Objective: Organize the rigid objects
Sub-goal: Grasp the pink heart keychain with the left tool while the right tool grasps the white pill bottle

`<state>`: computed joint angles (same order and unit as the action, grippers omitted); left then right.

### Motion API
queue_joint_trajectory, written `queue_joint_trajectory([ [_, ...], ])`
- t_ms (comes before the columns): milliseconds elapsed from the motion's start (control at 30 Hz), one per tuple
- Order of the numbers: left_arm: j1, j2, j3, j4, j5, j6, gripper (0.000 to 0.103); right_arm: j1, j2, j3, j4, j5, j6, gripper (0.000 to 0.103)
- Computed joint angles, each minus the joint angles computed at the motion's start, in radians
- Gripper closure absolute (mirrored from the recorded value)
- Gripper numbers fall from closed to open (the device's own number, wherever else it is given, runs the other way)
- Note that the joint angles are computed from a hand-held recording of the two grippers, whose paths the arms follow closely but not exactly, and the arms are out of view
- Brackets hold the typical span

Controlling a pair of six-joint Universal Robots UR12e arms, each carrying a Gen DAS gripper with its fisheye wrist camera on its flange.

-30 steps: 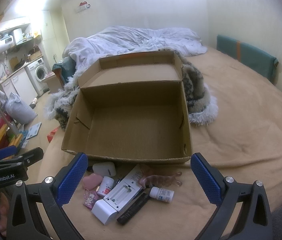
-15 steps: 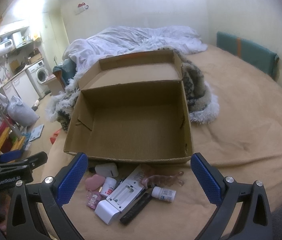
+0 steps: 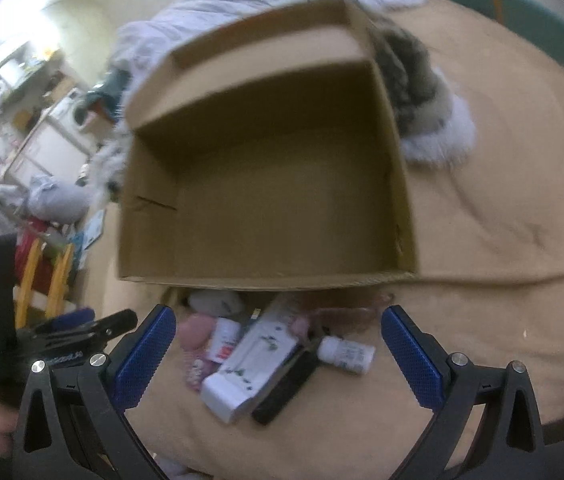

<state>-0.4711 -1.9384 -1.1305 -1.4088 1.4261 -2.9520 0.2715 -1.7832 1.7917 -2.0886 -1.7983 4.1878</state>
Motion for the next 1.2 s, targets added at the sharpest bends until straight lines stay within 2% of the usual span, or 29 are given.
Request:
queue_joint_trajectory([
  [67, -0.009, -0.015, 0.005, -0.021, -0.003, 0.001, 0.015, -0.013, -0.008, 0.024, 0.000, 0.033, 0.045, 0.000],
  [133, -0.018, -0.030, 0.011, -0.034, 0.000, 0.024, 0.020, -0.029, -0.013, 0.038, 0.019, 0.070, 0.081, 0.000],
  [233, -0.028, -0.064, 0.042, -0.124, -0.027, 0.096, 0.028, -0.041, -0.016, 0.051, 0.021, 0.110, 0.086, 0.000],
  [300, -0.033, -0.071, 0.037, -0.138, -0.024, 0.107, 0.040, -0.046, -0.019, 0.057, -0.001, 0.133, 0.071, 0.000],
  [367, -0.031, -0.079, 0.037, -0.153, -0.031, 0.100, 0.048, -0.044, -0.016, 0.058, -0.002, 0.136, 0.062, 0.000],
  [433, -0.026, -0.084, 0.039, -0.169, -0.053, 0.096, 0.065, -0.047, -0.015, 0.057, 0.005, 0.143, 0.057, 0.000],
  [500, -0.017, -0.086, 0.038, -0.192, -0.102, 0.097, 0.076, -0.053, -0.016, 0.063, 0.002, 0.154, 0.055, 0.000],
  [633, -0.012, -0.075, 0.025, -0.218, -0.127, 0.104, 0.086, -0.064, -0.019, 0.069, -0.003, 0.169, 0.057, 0.000],
  [800, -0.004, -0.035, -0.019, -0.176, -0.164, 0.112, 0.091, -0.103, -0.039, 0.107, -0.014, 0.259, 0.088, 0.000],
  [967, 0.011, -0.015, -0.049, -0.108, -0.141, 0.042, 0.091, -0.119, -0.036, 0.110, 0.055, 0.290, 0.115, 0.000],
  [1033, 0.005, -0.027, -0.013, -0.110, -0.116, 0.004, 0.091, -0.129, -0.035, 0.118, 0.061, 0.330, 0.124, 0.034],
  [1100, 0.006, -0.032, -0.007, -0.096, -0.103, -0.025, 0.091, -0.141, -0.033, 0.130, 0.060, 0.371, 0.138, 0.035],
  [1200, 0.006, -0.033, -0.007, -0.073, -0.092, -0.046, 0.091, -0.135, -0.013, 0.111, 0.087, 0.353, 0.120, 0.035],
])
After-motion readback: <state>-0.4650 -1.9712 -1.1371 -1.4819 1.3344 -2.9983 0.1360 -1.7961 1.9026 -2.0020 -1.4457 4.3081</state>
